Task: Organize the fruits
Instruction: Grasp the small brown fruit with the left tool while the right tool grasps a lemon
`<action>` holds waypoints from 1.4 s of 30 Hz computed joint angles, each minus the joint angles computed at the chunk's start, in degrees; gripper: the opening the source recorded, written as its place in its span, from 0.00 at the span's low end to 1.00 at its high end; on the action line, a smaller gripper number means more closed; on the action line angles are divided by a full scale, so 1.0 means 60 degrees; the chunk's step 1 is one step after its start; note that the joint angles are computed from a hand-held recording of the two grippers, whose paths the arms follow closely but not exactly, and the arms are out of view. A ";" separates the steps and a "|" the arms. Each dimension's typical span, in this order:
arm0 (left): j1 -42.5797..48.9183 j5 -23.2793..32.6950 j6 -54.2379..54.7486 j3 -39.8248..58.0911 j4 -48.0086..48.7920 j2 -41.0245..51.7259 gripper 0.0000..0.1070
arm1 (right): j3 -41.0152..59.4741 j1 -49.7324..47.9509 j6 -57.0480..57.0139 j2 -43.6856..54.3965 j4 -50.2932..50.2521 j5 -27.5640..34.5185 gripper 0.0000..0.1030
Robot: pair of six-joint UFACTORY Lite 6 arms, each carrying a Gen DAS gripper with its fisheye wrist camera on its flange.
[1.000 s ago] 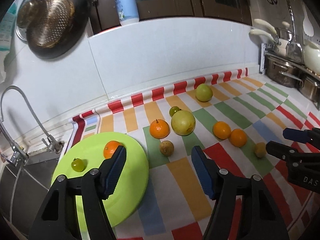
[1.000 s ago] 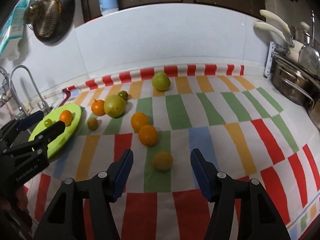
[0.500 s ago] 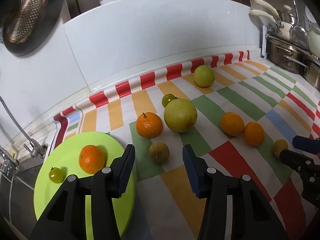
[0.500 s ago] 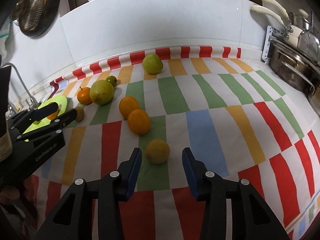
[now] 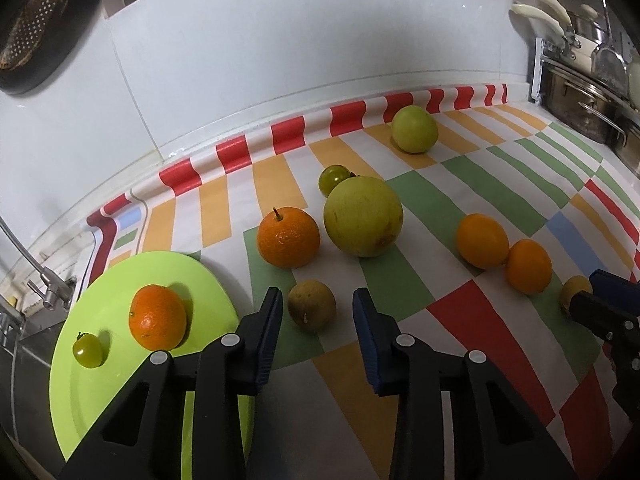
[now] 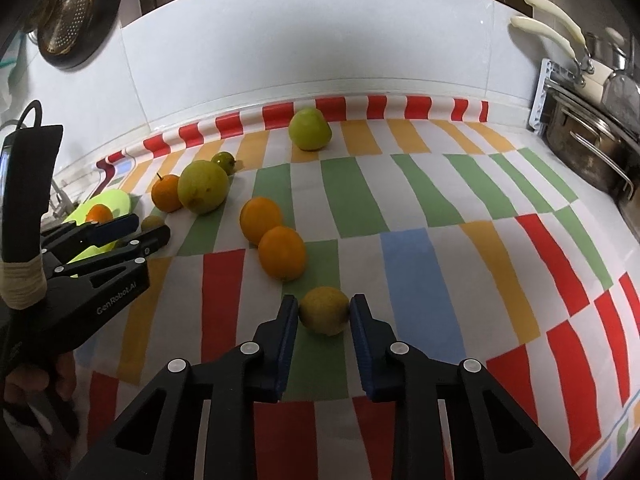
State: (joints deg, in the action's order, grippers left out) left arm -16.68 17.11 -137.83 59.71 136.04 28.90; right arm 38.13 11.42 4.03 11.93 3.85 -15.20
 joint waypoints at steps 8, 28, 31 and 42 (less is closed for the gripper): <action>-0.0043 0.0055 0.0587 0.0259 -0.0488 0.0178 0.24 | 0.0193 -0.0179 0.0764 0.0119 -0.0885 -0.0042 0.27; 0.0076 -0.0448 0.0120 -0.0080 0.0164 -0.0176 0.25 | 0.0539 -0.0424 0.2103 0.0548 -0.2445 -0.0247 0.26; 0.0059 -0.0663 -0.0331 -0.0521 0.0513 -0.0707 0.25 | 0.0310 -0.0488 0.2477 0.0272 -0.2927 -0.0374 0.26; 0.0085 -0.0961 -0.0511 -0.2596 0.0278 -0.3307 0.25 | -0.0504 -0.0143 0.3178 -0.1422 -0.3958 -0.0216 0.26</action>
